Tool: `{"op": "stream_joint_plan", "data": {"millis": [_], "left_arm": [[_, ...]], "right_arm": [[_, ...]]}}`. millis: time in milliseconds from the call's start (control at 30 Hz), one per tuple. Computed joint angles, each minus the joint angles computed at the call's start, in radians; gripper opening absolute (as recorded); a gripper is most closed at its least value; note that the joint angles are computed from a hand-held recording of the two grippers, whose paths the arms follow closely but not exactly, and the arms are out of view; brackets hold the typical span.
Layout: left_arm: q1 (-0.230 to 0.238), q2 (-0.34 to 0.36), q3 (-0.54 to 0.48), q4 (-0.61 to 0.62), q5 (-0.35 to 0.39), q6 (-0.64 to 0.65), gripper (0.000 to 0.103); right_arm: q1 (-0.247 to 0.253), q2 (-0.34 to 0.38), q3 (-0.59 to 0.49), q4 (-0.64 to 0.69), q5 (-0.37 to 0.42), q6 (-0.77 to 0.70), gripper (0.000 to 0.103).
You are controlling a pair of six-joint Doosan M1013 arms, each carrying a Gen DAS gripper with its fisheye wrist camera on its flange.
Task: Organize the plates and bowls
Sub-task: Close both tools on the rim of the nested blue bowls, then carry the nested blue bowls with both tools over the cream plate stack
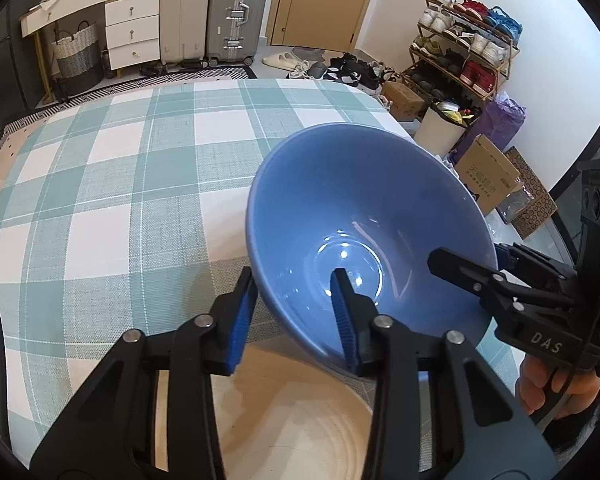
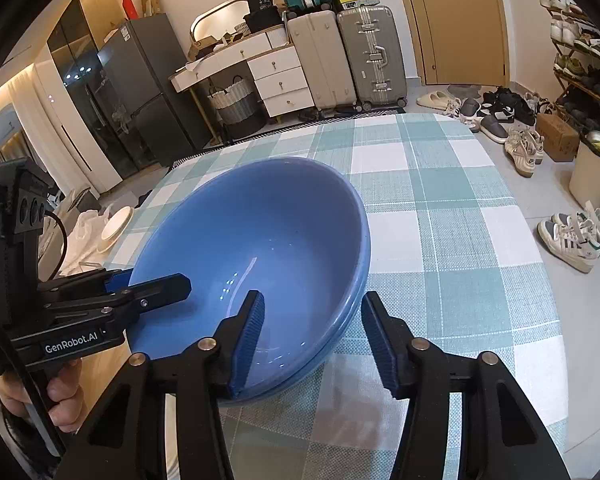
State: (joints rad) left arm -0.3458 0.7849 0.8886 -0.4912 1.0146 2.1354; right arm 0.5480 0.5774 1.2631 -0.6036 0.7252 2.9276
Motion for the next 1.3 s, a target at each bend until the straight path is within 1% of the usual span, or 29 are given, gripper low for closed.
{"op": "stream_joint_plan", "data": {"millis": [233, 733, 1033, 1300], "left_arm": [[-0.008, -0.010, 0.017, 0.023, -0.028, 0.002, 0.033], [-0.006, -0.020, 0.030, 0.016, -0.037, 0.008, 0.033], [-0.001, -0.041, 0.051, -0.002, -0.056, 0.029, 0.033], [0.006, -0.075, 0.093, -0.029, -0.087, 0.061, 0.033]], "right_arm": [[0.006, 0.005, -0.013, -0.012, 0.029, -0.007, 0.047], [0.010, -0.002, -0.010, -0.019, 0.048, -0.002, 0.047], [0.020, -0.005, -0.013, -0.043, 0.061, 0.014, 0.047], [0.032, -0.009, -0.018, -0.080, 0.077, 0.031, 0.047]]}}
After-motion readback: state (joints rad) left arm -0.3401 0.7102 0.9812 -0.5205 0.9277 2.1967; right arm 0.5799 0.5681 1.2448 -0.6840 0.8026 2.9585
